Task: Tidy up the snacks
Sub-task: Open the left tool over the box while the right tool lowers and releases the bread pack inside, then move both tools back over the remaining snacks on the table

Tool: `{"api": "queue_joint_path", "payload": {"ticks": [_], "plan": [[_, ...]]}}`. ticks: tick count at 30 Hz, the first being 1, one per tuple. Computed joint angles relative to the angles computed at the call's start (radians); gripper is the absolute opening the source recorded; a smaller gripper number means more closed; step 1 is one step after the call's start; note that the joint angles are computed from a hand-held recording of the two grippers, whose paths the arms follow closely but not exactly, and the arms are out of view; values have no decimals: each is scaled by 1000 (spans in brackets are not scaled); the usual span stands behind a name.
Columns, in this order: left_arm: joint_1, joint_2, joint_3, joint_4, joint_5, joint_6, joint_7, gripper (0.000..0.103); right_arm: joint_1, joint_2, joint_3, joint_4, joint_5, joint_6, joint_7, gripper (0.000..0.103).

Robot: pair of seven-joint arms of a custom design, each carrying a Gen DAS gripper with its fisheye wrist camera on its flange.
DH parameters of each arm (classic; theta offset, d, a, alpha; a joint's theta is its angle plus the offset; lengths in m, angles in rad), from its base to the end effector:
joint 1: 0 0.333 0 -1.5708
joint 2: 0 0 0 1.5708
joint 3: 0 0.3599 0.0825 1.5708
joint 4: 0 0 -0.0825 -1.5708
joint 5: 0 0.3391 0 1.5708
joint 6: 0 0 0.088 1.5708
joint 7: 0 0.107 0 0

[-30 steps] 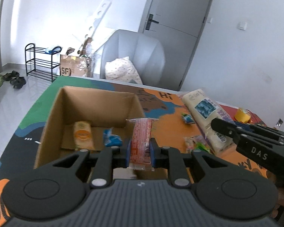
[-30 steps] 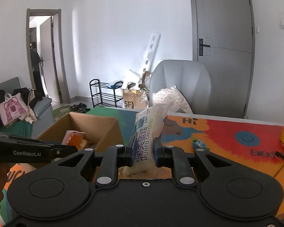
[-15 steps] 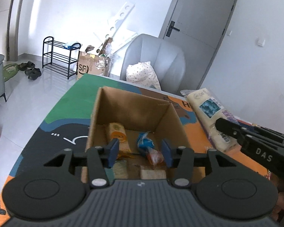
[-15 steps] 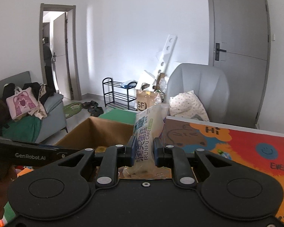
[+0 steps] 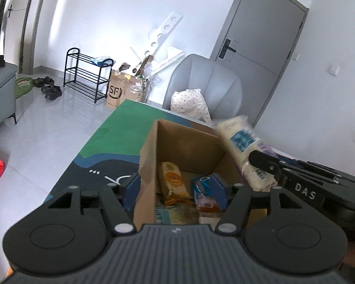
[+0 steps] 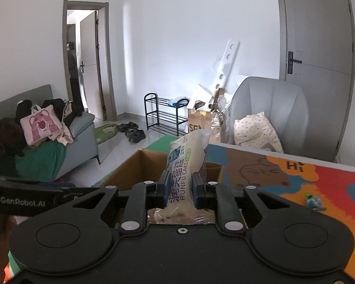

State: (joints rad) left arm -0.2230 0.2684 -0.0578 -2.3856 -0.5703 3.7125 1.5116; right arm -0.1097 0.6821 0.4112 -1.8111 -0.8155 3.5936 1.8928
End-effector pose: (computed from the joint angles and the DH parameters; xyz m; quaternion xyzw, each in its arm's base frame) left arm 0.5243 -0.0748 0.4108 -0.7402 0.4682 -0.3906 0.2833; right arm 0.6317 0.2193 0.3957 -0.7598 0.3548 -0.2230 0.4971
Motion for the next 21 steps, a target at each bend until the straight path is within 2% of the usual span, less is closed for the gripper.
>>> {"api": "queue_joint_path", "payload": {"ticks": [2,3,6,8,15,21], "plan": [[2,-3,1,-5,-2,2,-4,67,33,-10,-34,-10,39,14,-10,44],[1,-4,2,-6,-7,2,-2,68,33,-9,-38,-12,46,20,-8,49],[-2,-3,4,-7,-18,4,4,71,4,-11,-17,-17,28,3,21,52],[-6,-1,4,-5,-26,6,7,73,0,-20,-24,-29,39,4,25,56],[-19,12,-1,16,-21,6,19,78,41,-67,-125,-99,118,72,8,74],[-84,24,19,49,-88,-7,118,84,35,-85,-160,-131,127,100,29,85]]}}
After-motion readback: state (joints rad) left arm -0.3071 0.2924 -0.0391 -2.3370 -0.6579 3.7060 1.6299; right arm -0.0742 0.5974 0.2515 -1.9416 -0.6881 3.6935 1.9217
